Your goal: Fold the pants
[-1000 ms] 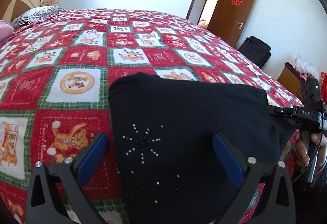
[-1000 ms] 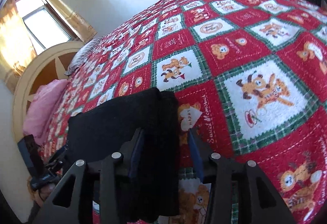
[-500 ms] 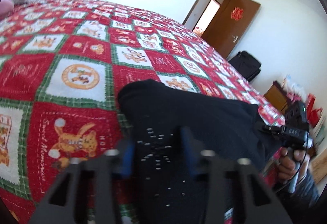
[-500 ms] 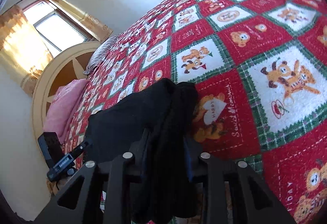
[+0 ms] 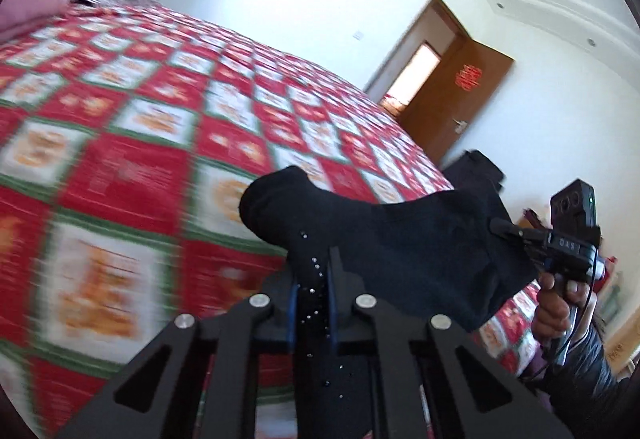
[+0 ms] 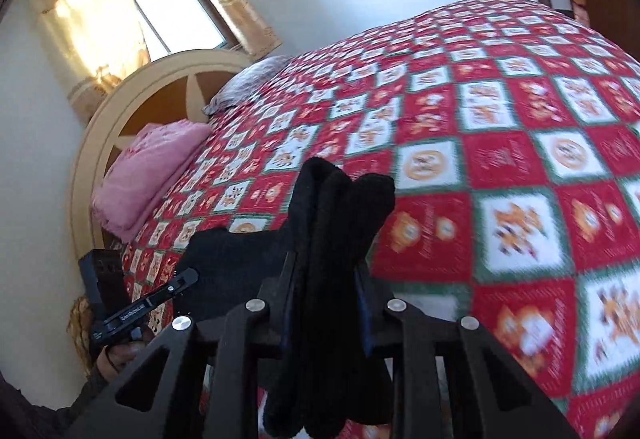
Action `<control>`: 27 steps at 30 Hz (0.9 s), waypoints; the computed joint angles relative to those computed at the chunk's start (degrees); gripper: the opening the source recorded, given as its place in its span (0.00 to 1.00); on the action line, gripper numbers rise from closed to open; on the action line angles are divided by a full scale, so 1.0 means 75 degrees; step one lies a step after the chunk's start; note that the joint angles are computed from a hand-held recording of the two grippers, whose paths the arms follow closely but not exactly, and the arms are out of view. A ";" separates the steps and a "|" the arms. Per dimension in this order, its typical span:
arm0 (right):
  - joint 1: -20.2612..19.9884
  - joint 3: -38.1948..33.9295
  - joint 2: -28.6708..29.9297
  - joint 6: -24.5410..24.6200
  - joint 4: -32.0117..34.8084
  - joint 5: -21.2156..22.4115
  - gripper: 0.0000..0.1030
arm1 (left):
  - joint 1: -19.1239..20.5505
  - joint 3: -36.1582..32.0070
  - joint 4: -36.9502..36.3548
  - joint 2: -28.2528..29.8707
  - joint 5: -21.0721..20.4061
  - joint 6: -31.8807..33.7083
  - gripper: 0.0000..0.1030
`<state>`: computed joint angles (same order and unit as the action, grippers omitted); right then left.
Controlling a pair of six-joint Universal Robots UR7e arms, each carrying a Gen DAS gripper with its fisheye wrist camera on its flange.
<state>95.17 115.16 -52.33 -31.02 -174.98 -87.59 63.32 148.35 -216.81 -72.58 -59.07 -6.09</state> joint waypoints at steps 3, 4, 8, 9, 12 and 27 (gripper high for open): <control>0.0370 -0.0800 0.0772 0.0083 0.0383 0.0001 0.24 | 0.0083 0.0189 0.0169 -0.0637 0.0537 0.0063 0.12; 0.0496 -0.1086 0.1047 0.0130 0.0507 0.0036 0.24 | 0.0068 0.0246 0.0217 -0.0859 0.0837 0.0137 0.12; 0.0944 -0.2114 0.2036 0.0304 0.0936 0.0204 0.24 | 0.0145 0.0351 0.0478 -0.1676 0.1528 0.0395 0.11; 0.1051 -0.2368 0.2298 0.0330 0.1023 0.0259 0.24 | 0.0178 0.0342 0.0489 -0.1782 0.1642 0.0487 0.11; 0.1263 -0.3007 0.2926 0.0365 0.1269 0.0362 0.24 | 0.0396 0.0312 0.0477 -0.2151 0.1867 0.0775 0.11; 0.1105 -0.4448 0.4232 0.0757 0.2063 -0.0145 0.30 | 0.0961 0.0070 -0.0276 -0.1030 0.3168 0.1777 0.37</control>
